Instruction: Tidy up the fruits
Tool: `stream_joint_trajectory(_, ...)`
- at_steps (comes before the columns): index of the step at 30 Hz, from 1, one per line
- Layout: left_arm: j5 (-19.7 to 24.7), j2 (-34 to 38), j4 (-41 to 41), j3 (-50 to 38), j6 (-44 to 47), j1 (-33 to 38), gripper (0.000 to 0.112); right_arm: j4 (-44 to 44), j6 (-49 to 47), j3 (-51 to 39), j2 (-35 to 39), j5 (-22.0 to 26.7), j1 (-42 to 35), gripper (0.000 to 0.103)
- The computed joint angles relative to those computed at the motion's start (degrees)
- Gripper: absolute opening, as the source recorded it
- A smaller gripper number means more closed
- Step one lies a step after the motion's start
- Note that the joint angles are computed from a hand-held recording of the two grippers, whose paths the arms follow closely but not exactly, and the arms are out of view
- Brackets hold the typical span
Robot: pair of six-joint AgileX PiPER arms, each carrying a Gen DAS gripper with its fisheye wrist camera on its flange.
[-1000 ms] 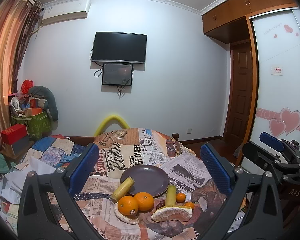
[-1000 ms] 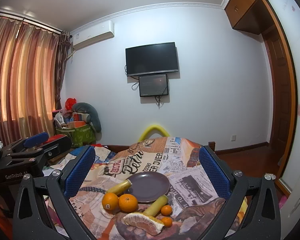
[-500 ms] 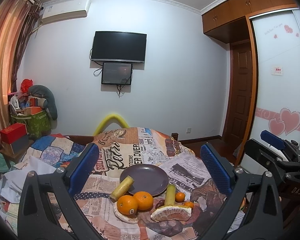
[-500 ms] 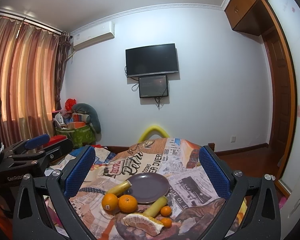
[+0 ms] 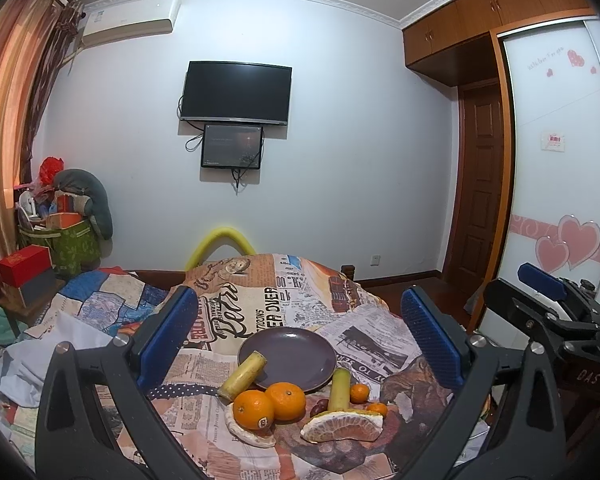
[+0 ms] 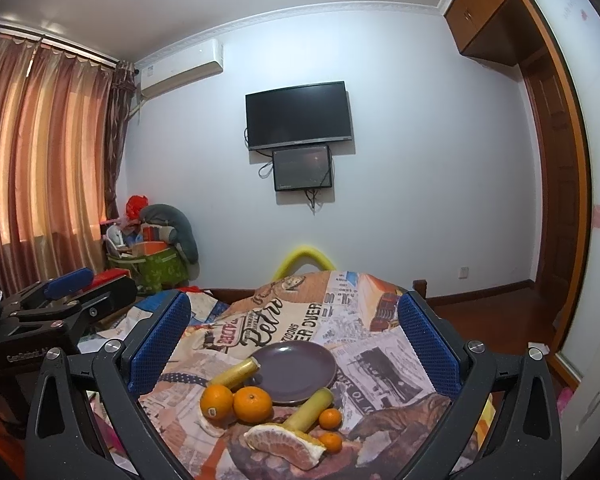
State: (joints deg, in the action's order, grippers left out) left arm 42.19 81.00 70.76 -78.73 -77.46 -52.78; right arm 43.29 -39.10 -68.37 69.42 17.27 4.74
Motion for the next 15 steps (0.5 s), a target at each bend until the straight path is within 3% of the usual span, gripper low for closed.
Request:
stream_joint_trajectory(7, -3.0, 1.1, -4.7, 0.2, 4.0, 3.8, 0.103, -5.1, 3.2, 0.9, 1.8, 0.3, 0.0, 0.103)
stream_joint_trajectory(9, -3.7, 2.1, -7.9, 0.1, 6.5, 5.8, 0.103, -11.3, 8.8, 1.0, 3.1, 0.1, 0.6, 0.103)
stream_joint_trajectory(12, -6.7, 3.4, -17.7, -0.2, 14.7, 9.8, 0.103, -16.8, 13.8, 0.9, 5.7, 0.2, 0.7, 0.103)
stream_joint_trajectory(15, -9.0, 4.8, -26.5, 0.0, 21.2, 13.7, 0.102, -15.8, 12.1, 0.0, 8.7, 2.6, 0.1, 0.103)
